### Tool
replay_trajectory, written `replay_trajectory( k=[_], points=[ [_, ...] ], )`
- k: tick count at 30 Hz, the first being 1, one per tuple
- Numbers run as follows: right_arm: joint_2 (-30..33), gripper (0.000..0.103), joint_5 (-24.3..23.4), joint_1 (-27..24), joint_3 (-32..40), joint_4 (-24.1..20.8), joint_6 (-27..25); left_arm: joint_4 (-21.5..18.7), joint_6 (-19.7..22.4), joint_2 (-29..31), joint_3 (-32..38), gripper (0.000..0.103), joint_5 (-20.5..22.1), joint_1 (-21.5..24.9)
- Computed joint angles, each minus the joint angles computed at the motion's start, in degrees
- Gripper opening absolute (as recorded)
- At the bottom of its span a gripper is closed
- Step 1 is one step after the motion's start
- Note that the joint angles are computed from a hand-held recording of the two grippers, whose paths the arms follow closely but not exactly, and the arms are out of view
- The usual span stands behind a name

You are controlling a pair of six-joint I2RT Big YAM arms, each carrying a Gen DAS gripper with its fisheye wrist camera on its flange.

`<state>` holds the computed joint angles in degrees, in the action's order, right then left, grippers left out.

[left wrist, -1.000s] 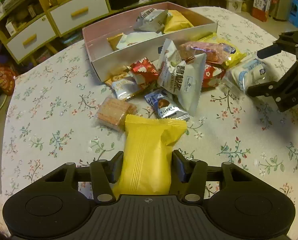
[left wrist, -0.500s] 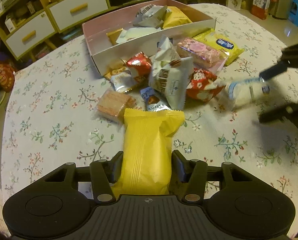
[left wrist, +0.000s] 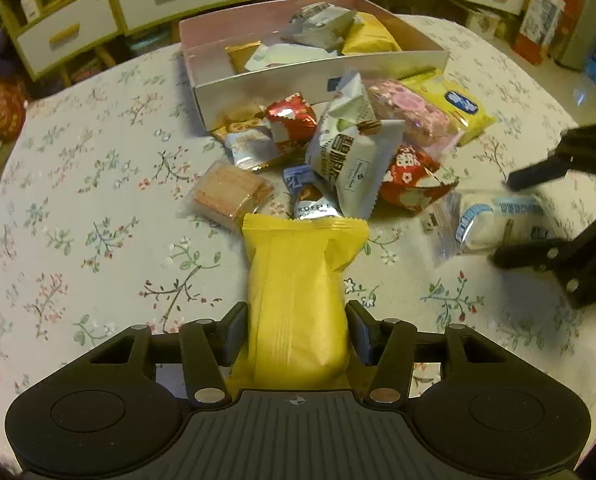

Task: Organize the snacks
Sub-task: 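Close the right tool on the white wrapped packet while the left tool holds the yellow packet, then carry the yellow packet and white packet over the box and release both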

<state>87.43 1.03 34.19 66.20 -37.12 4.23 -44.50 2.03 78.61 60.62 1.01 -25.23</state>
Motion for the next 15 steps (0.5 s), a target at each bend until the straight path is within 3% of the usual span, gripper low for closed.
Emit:
replay_trajectory(
  k=[2, 4, 9, 15],
  points=[
    [-0.28, 0.062, -0.72, 0.25, -0.05, 0.17, -0.33, 0.12, -0.46, 0.0, -0.02, 0.05, 0.25, 0.15],
    [-0.48, 0.045, -1.44, 0.51, -0.01, 0.09, -1.53, 0.1, -0.67, -0.13, -0.07, 0.048, 0.4, 0.21],
    [-0.79, 0.019, -2.31, 1.23, 0.24, -0.61, -2.47, -0.55, -0.91, -0.54, 0.15, 0.041, 1.04, 0.37],
    [-0.92, 0.018, -1.23, 2.31, 0.96, -2.49, -2.51, -1.52, -0.39, -1.57, -0.05, 0.04, 1.64, 0.4]
  ],
)
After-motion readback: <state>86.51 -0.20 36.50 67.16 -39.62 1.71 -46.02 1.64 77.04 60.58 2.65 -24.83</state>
